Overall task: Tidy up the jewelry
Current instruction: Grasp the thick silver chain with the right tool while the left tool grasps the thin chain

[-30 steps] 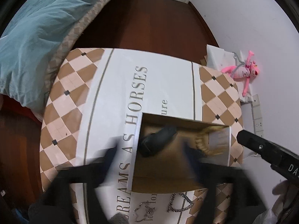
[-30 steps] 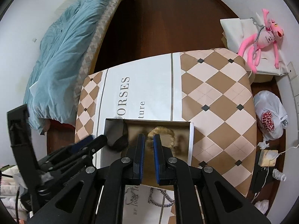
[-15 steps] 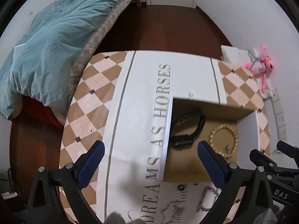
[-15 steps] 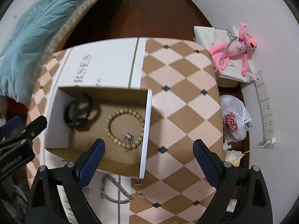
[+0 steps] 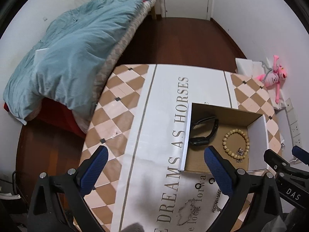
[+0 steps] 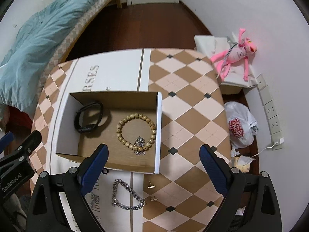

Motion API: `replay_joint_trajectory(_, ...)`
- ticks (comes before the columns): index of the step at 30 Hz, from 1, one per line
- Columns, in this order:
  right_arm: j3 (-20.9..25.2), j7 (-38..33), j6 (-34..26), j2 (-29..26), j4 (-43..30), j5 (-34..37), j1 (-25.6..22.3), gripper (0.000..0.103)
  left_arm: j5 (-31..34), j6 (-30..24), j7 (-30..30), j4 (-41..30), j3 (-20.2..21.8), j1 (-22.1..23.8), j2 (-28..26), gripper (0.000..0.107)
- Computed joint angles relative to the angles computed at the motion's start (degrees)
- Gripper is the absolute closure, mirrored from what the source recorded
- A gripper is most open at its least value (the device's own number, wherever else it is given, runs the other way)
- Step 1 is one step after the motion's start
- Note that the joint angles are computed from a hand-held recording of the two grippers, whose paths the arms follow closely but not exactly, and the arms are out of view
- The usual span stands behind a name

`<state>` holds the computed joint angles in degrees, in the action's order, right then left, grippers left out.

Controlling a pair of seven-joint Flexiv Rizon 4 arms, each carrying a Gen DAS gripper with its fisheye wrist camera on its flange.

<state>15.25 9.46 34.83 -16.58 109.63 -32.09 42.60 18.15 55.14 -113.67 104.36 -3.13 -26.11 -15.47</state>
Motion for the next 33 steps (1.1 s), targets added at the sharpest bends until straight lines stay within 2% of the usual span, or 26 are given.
replay_joint_trajectory(12, 2.6, 8.1, -7.7, 4.4, -1.1, -5.0, 4.5, 0.007, -1.1, 3.4, 2.0, 7.3, -2.0, 1.3, 9.7, 0.005)
replay_joint_trajectory(17, 4.5, 12.7, -8.3, 6.4, 0.3, -5.8, 6.0, 0.006, -0.1, 4.9, 0.6, 11.3, -2.8, 2.4, 13.8, 0.005)
replay_joint_trajectory(20, 5.4, 15.6, -5.9, 6.7, 2.5, -5.4, 6.3, 0.007, -0.5, 7.6, -0.1, 15.1, -3.1, 3.4, 15.3, 0.005)
replay_joint_trajectory(23, 5.8, 18.3, -1.7, 5.5, 5.2, -3.8, 6.3, 0.007, 1.4, 8.1, -2.2, 17.3, -3.7, 4.1, 14.8, 0.005)
replay_joint_trajectory(26, 4.8, 23.2, 7.4, 3.5, 9.8, -4.2, 5.6, 0.009, 2.8, 7.4, -3.6, 18.7, -3.8, 4.3, 12.8, 0.005)
replay_joint_trajectory(27, 4.3, 24.9, 10.2, 2.7, 11.0, -4.6, 5.4, 0.011, 4.0, 7.3, -4.6, 18.9, -3.7, 4.2, 12.2, 0.005)
replay_joint_trajectory(29, 2.9, 28.6, 15.5, 1.2, 13.3, -6.1, 5.0, 0.024, 6.3, 6.6, -6.7, 18.7, -3.2, 3.9, 10.2, 0.005)
replay_joint_trajectory(30, 2.0, 30.9, 18.4, 0.3, 14.4, -7.2, 4.9, 0.026, 7.0, 6.5, -7.4, 18.6, -2.9, 3.7, 9.1, 0.005)
replay_joint_trajectory(33, 0.3, 34.2, 21.5, -2.1, 15.2, -9.0, 5.1, 0.033, 8.3, 6.3, -8.5, 18.4, -1.9, 3.0, 7.3, 0.005)
